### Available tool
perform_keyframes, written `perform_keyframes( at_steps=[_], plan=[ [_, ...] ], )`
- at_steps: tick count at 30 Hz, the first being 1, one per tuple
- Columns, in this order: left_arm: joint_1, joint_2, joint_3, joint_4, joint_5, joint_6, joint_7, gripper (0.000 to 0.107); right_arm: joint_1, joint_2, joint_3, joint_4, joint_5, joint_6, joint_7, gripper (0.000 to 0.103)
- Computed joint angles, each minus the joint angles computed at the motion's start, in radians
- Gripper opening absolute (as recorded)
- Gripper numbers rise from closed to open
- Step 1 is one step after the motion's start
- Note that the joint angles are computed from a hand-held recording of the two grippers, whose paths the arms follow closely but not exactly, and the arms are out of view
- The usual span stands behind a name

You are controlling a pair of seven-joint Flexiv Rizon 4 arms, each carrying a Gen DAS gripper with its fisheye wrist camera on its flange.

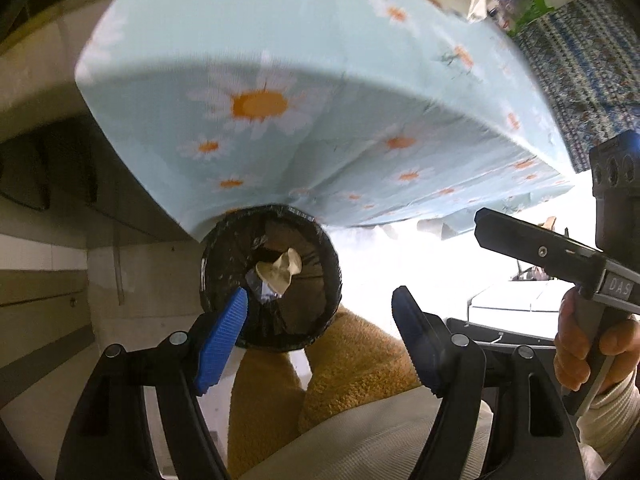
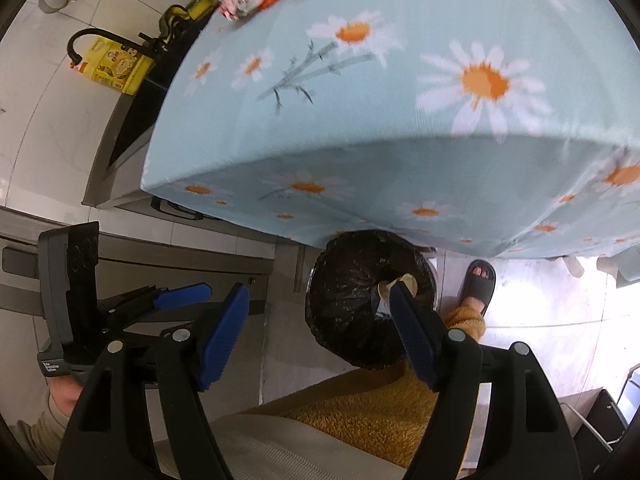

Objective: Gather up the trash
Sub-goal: 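Raise both tools back over the table, then grasp the white paper cup with the right gripper while the left grasps the pink tissue wad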

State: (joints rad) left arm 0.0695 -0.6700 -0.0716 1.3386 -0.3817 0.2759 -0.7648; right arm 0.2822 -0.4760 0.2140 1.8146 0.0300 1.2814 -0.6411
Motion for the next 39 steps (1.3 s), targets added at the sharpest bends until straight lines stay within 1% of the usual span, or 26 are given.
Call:
perform_keyframes(
  at_steps=[8,13,17,22,25,27,29,32,35,37,38,39],
  plan=[
    [0.022,0.037,-0.027,0.020,-0.084,0.049,0.050,0.073,0.056,0.050,-0.080,0.042,-0.099,0.037,0.088,0.073],
    [0.033,0.047,-0.042,0.012,-0.142,0.067,0.068,0.073,0.083,0.089,-0.132,0.068,-0.193,0.045,0.162,0.072],
    [0.034,0.052,-0.047,-0.005,-0.162,0.070,0.078,0.073,0.102,0.128,-0.181,0.095,-0.293,0.047,0.233,0.072],
    [0.023,0.037,-0.050,-0.047,-0.166,0.088,0.068,0.073,0.083,0.161,-0.206,0.110,-0.391,0.037,0.286,0.073],
    [0.013,0.023,-0.053,-0.082,-0.163,0.095,0.043,0.073,0.057,0.172,-0.206,0.109,-0.428,0.034,0.289,0.076],
    [0.002,0.014,-0.053,-0.104,-0.153,0.104,0.023,0.073,0.034,0.173,-0.201,0.098,-0.440,0.030,0.265,0.076],
    [-0.003,0.008,-0.059,-0.121,-0.153,0.117,0.014,0.073,0.011,0.167,-0.196,0.071,-0.444,0.011,0.231,0.082],
    [-0.014,-0.007,-0.064,-0.156,-0.150,0.130,-0.016,0.073,-0.026,0.148,-0.176,0.026,-0.421,-0.007,0.152,0.082],
    [-0.029,-0.023,-0.068,-0.192,-0.140,0.147,-0.046,0.073,-0.053,0.121,-0.163,-0.037,-0.398,-0.038,0.053,0.084],
    [-0.037,-0.029,-0.066,-0.204,-0.129,0.157,-0.060,0.073,-0.058,0.099,-0.171,-0.080,-0.409,-0.065,-0.012,0.084],
    [-0.041,-0.034,-0.066,-0.215,-0.123,0.160,-0.072,0.073,-0.065,0.088,-0.165,-0.100,-0.399,-0.077,-0.047,0.084],
    [-0.046,-0.042,-0.066,-0.228,-0.120,0.162,-0.089,0.073,-0.088,0.063,-0.137,-0.140,-0.364,-0.098,-0.119,0.084]
  ],
)
